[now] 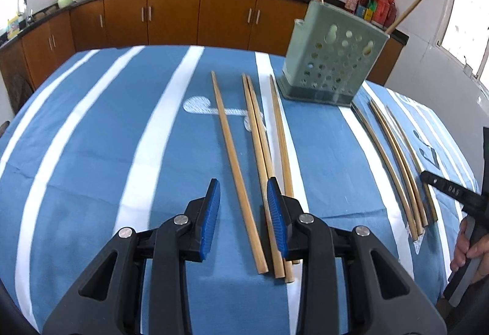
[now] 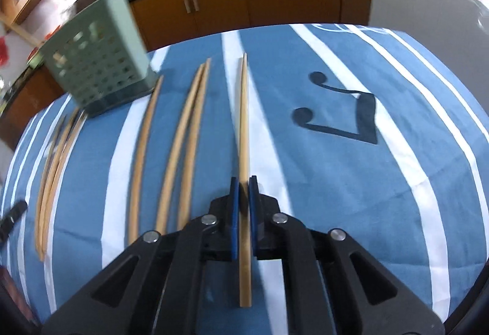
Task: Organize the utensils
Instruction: 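Lower the left tool onto another chopstick and close it while the right tool grasps one too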
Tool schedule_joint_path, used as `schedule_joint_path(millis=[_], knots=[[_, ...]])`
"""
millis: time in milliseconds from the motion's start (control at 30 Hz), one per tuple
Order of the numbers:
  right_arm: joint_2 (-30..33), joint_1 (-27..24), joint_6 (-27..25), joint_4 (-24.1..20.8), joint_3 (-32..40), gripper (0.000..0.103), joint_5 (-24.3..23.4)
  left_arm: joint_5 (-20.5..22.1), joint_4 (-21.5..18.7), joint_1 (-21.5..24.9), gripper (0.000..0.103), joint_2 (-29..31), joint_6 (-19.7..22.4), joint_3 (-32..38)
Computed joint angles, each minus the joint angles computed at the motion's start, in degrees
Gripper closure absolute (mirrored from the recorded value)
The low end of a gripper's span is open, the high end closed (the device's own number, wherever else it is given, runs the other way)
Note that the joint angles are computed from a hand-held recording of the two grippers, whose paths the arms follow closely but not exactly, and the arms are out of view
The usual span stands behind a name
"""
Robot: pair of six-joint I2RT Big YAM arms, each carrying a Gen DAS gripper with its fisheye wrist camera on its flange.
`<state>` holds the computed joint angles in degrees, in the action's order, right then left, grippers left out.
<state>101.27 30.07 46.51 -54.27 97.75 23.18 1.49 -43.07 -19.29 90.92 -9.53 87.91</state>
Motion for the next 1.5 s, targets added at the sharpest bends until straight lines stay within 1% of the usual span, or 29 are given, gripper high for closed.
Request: schedule_joint_path(millis=[67,200,267,367,533,700,867,1067,1267,1433,1500], knots=[[0.07,0.14,-0.91,-0.15,0.04,0.095,0.61,-0.34,-1.23,-0.26,0.077,0.85,0.2,0.81],[-0.17,0.24,-1.68,0.37,-0.42,0.095,0.72,-0.35,-3.64,-0.27,0.084,2.53,-0.05,2.48],[-0.1,0.19,-2.29,0.73,-0.35,0.095,0.3,-1.12,-3.76,-0.41,0.091,2.81,0.12,2.69],[0.43,0.37,-3.49,0.77,0.38,0.095,0.18,-2.83,-4.21,-0.41,0.095,3.36,0.29,3.43],[1.39,-0.04,-5.05,1.12,1.56,0.095,0.13,-3.87,-4.99,1.33,0.096,5.0,-1.29,5.65],[1.72,-0.56,-6.19,2.43,1.64,0.095,0.24,-1.57,-4.74,2.85,0.096,6.01,-0.08,6.89],[0.9,-0.22,-5.94,3.37,0.38,0.092,-0.24,0.1,-3.96,3.18,0.095,5.2,0.59,5.64],[0.14,0.49,-5.73,3.01,-0.41,0.09,-0.31,0.4,-3.94,3.18,0.095,4.75,0.81,5.07],[-1.13,1.09,-5.27,2.72,-1.91,0.09,-0.61,0.45,-4.0,3.07,0.095,4.07,1.38,4.21],[-2.0,1.76,-5.21,2.99,-3.24,0.09,0.23,0.2,-4.03,2.81,0.095,3.19,1.9,3.17],[-1.91,1.91,-5.3,2.56,-3.16,0.094,0.98,-0.25,-3.76,2.56,0.095,2.73,2.18,2.52]])
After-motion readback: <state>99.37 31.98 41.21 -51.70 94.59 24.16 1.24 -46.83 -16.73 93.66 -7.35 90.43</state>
